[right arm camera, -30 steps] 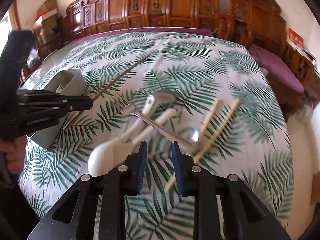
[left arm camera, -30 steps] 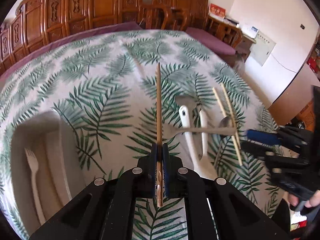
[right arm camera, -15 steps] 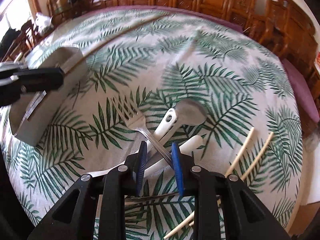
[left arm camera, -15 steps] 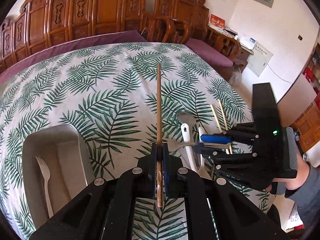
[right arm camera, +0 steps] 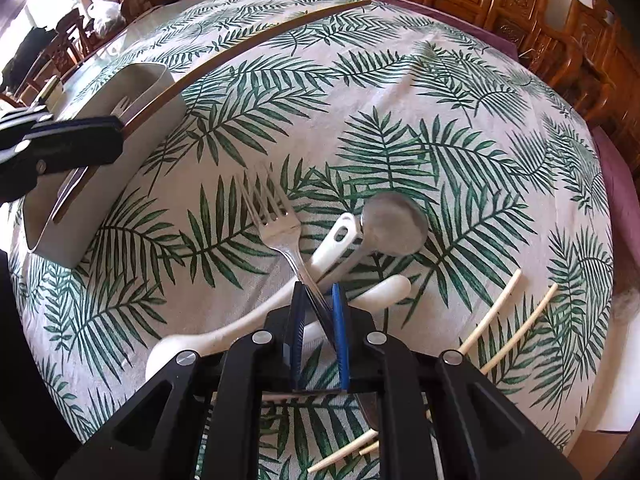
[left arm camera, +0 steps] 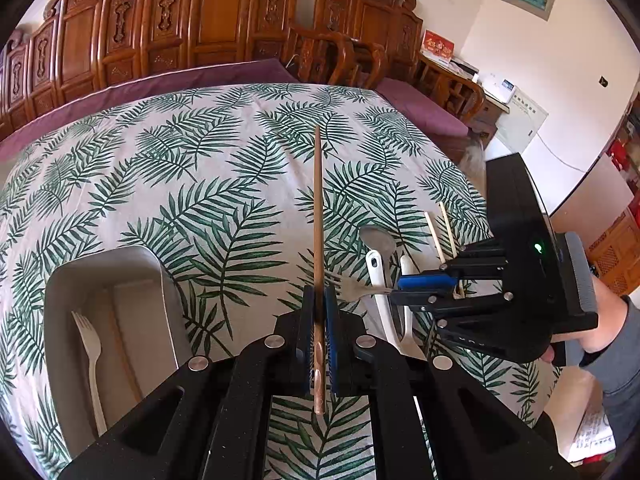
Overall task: Organize utensils
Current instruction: 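Grasp the metal fork with the right tool while the left tool lifts the chopstick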
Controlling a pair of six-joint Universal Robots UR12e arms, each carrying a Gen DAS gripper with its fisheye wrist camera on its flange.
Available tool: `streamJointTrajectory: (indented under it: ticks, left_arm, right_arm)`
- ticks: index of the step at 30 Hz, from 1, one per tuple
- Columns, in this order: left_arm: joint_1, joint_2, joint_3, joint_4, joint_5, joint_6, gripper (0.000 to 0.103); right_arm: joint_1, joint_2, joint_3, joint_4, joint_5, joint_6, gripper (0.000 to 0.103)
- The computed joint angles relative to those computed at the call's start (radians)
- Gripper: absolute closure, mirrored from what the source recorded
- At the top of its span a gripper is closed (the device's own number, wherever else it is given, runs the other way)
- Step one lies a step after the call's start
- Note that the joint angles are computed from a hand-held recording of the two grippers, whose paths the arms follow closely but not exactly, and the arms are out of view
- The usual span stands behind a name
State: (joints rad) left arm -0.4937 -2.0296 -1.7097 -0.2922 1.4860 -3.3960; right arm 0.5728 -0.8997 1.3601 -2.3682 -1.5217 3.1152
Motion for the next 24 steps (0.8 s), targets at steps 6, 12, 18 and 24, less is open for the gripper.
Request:
streamJointTrajectory:
  ticks: [6, 12, 18, 24]
  left_arm:
    - [0.0, 0.0, -0.002, 0.003, -0.001, -0.003, 0.099]
    - [0.0, 0.007, -0.006, 0.015, 0.002, -0.001, 0.099]
    - [0.002, 0.028, -0.019, 0.023, 0.011, 0.004, 0.098]
    - [0.007, 0.056, -0.044, 0.033, 0.029, 0.006, 0.098]
  right_arm:
    - [-0.007, 0.007, -0.015, 0.032, 0.034, 0.059, 0.087]
    - [0.003, -0.013, 0.022, -0.016, -0.009, 0.091, 0.094]
    - [0.006, -0.041, 0.069, -0.087, -0.035, 0.143, 0.094]
    - [0.01, -0.063, 0.093, -0.151, -0.061, 0.184, 0.094]
